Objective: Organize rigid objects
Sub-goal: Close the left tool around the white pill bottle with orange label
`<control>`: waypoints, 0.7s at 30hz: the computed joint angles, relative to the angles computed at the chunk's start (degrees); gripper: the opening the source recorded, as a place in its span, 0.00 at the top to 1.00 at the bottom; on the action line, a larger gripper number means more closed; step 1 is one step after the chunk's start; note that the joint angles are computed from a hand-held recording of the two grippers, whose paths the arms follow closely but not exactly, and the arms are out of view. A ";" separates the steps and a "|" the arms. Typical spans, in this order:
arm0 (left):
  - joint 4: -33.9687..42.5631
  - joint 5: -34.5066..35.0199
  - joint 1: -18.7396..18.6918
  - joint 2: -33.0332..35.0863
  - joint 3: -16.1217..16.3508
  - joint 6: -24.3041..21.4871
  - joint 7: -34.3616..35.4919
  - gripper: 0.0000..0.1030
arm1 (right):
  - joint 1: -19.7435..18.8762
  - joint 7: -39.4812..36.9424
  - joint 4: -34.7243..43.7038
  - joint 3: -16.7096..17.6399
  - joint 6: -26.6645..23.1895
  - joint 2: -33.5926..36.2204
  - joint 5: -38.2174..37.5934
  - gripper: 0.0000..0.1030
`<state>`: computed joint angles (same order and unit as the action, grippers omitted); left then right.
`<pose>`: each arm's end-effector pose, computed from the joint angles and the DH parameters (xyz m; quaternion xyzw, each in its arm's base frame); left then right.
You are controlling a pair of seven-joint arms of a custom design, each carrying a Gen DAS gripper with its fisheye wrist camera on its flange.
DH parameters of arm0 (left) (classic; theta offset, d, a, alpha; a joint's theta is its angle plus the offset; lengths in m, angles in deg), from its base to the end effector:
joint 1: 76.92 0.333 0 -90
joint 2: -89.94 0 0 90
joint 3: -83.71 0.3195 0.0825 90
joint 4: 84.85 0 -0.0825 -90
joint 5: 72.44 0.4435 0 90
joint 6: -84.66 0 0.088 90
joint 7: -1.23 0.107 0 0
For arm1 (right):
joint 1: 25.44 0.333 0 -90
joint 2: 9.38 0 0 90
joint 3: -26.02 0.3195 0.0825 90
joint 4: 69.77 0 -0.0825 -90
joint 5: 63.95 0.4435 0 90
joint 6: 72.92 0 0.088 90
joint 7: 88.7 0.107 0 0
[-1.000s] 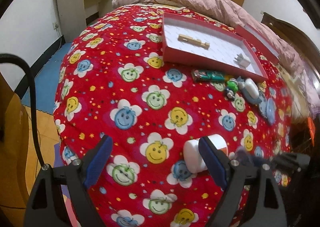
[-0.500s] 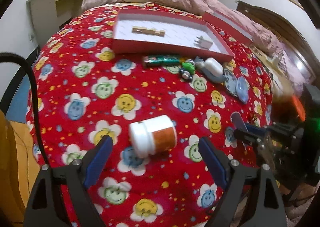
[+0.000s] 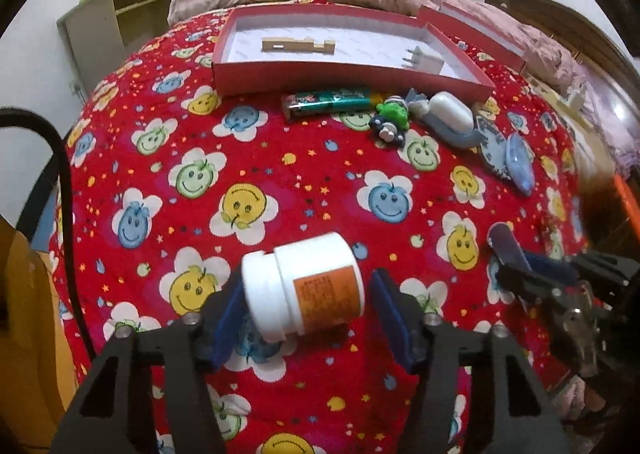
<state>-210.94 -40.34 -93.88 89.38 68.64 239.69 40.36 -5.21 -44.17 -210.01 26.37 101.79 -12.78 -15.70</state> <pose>0.5111 -0.3416 0.4083 -0.6318 0.7139 -0.2328 0.1926 0.5289 0.1366 0.3416 -0.7672 0.5437 -0.1595 0.3006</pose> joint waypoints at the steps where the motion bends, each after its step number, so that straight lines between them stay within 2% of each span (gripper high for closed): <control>1: -0.10 0.61 0.01 -0.07 0.00 0.01 -0.41 0.47 | 0.23 -1.25 0.12 -0.19 -0.14 -0.03 1.50 0.84; 2: -0.22 1.01 0.05 -0.16 0.01 0.16 -0.73 0.51 | 0.44 -2.71 0.32 -0.38 -0.42 -0.03 3.39 0.84; 16: -1.90 -0.55 0.77 -1.23 -0.39 2.71 0.62 0.52 | 0.19 -8.79 0.98 0.39 -0.01 0.21 10.64 0.84; 21: -2.29 -3.88 0.91 -1.54 -0.42 4.23 3.12 0.52 | 0.04 -12.30 1.54 0.75 -0.20 0.36 14.93 0.84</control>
